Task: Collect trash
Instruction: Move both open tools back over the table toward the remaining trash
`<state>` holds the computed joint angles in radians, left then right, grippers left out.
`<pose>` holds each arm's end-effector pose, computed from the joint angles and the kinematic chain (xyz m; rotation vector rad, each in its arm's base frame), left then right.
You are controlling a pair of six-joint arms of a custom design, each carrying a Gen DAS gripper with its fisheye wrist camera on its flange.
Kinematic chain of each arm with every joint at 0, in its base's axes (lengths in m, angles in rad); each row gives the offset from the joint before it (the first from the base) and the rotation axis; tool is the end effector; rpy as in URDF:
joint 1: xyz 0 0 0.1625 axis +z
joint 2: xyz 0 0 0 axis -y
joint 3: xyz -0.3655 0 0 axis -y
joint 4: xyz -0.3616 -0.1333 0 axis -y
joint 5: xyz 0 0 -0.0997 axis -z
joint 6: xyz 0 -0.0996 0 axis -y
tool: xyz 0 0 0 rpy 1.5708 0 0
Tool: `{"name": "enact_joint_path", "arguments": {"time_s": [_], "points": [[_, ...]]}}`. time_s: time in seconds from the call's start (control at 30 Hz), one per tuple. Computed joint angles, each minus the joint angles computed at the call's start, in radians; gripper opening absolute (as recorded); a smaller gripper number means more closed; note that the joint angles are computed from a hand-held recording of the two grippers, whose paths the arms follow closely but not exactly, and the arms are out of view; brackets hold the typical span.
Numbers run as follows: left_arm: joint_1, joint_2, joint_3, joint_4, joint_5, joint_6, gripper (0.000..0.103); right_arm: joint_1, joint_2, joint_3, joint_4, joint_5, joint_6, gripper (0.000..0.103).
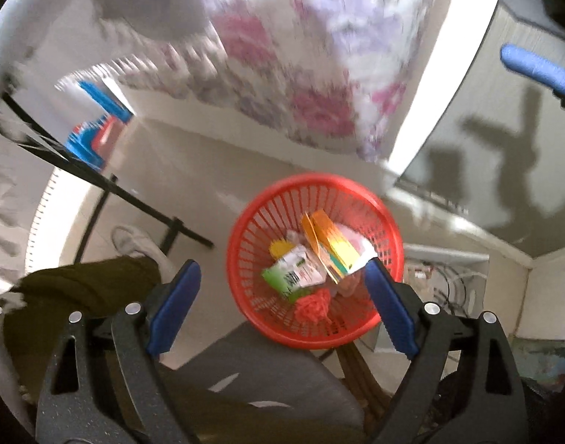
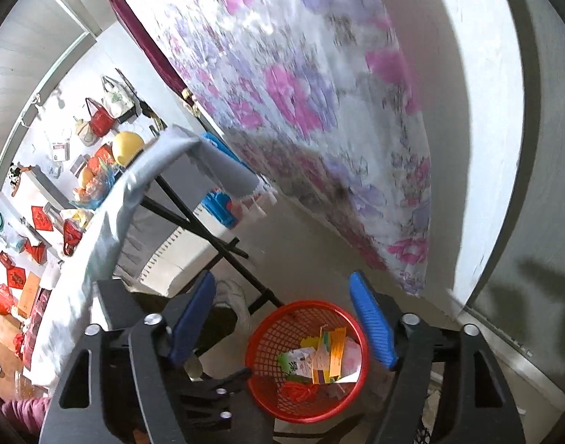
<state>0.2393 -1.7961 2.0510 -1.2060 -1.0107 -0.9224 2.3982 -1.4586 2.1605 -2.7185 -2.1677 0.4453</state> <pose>-0.2477 -0.2521 0.3010 0.6862 2.2472 -0.2861 0.3781 -0.2426 0.2609 0.3336 -2.7338 1.0031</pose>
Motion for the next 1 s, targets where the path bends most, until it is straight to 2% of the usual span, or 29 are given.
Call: {"name": "enact_joint_path", "arguments": {"time_s": [0.33, 0.43, 0.57, 0.73, 0.87, 1.0], "points": [[-0.214, -0.063, -0.153, 0.199, 0.150, -0.205, 0.095, 0.123, 0.058, -0.136, 0.054, -0.064, -0.025, 0.084], [-0.257, -0.075, -0.192, 0.261, 0.175, -0.268, 0.095, 0.169, 0.095, -0.191, 0.070, -0.085, -0.042, 0.087], [-0.326, -0.087, -0.259, 0.405, 0.214, -0.398, 0.096, 0.220, 0.150, -0.264, 0.083, -0.102, -0.066, 0.088], [-0.403, -0.104, -0.356, 0.626, 0.240, -0.583, 0.096, 0.266, 0.239, -0.369, 0.094, -0.085, -0.094, 0.088], [-0.473, -0.113, -0.455, 0.834, 0.234, -0.753, 0.096, 0.290, 0.328, -0.458, 0.110, -0.054, -0.113, 0.089], [-0.515, -0.126, -0.535, 1.004, 0.212, -0.890, 0.096, 0.296, 0.435, -0.557, 0.136, -0.010, -0.133, 0.089]]}}
